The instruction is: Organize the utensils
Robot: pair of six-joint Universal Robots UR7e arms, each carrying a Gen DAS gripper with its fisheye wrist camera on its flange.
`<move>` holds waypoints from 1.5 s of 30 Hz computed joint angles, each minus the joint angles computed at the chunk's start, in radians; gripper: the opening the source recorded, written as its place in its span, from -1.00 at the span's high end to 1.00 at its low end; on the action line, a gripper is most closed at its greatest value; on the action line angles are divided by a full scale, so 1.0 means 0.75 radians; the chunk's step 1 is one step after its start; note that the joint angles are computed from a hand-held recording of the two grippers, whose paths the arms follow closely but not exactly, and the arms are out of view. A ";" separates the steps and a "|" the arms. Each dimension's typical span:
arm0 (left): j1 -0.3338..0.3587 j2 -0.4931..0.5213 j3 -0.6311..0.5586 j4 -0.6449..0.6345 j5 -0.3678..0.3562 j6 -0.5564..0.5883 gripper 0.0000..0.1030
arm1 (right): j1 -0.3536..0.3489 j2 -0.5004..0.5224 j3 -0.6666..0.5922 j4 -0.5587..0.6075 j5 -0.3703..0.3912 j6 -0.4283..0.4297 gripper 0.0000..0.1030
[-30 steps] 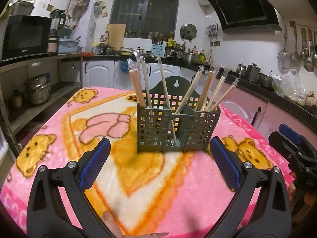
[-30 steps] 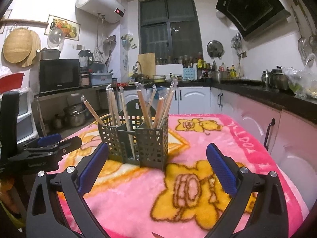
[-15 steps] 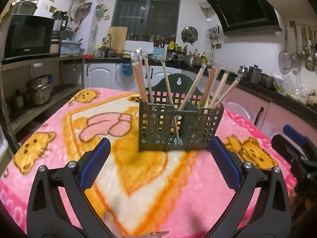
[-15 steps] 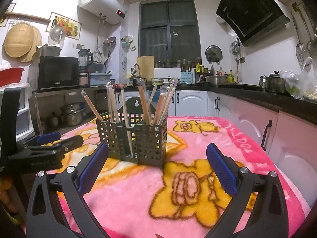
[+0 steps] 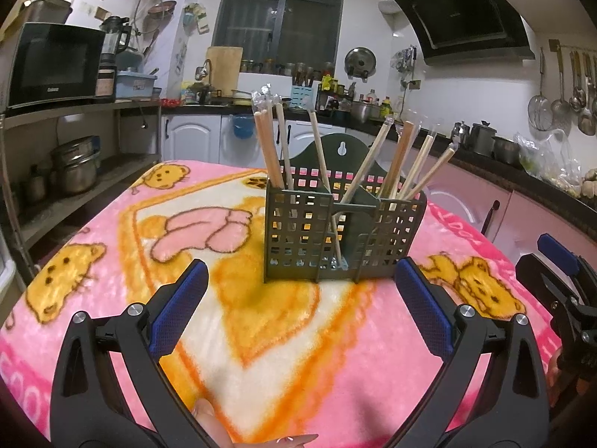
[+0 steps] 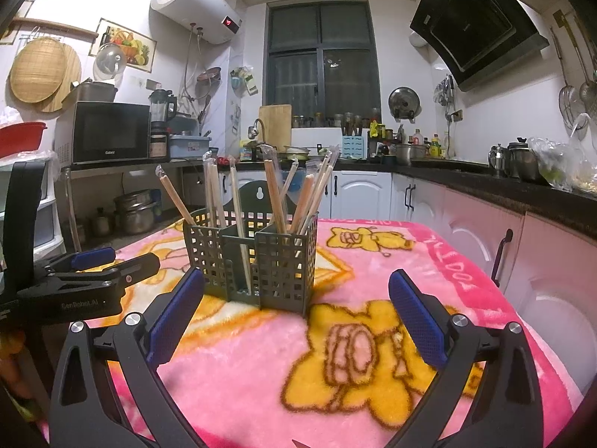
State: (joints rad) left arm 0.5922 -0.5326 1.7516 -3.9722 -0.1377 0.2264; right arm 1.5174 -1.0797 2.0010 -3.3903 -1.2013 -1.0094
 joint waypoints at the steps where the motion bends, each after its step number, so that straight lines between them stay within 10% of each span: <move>1: 0.001 0.001 -0.002 -0.001 0.000 0.001 -0.79 | 0.000 0.000 0.000 0.001 0.000 0.000 -0.87; 45: 0.000 0.015 -0.022 -0.077 -0.004 0.086 -0.79 | -0.002 0.000 -0.002 0.000 -0.002 0.001 -0.87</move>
State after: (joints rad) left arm 0.5926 -0.5213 1.7350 -4.0299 -0.1408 0.2905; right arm 1.5163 -1.0799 1.9998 -3.3902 -1.2028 -1.0086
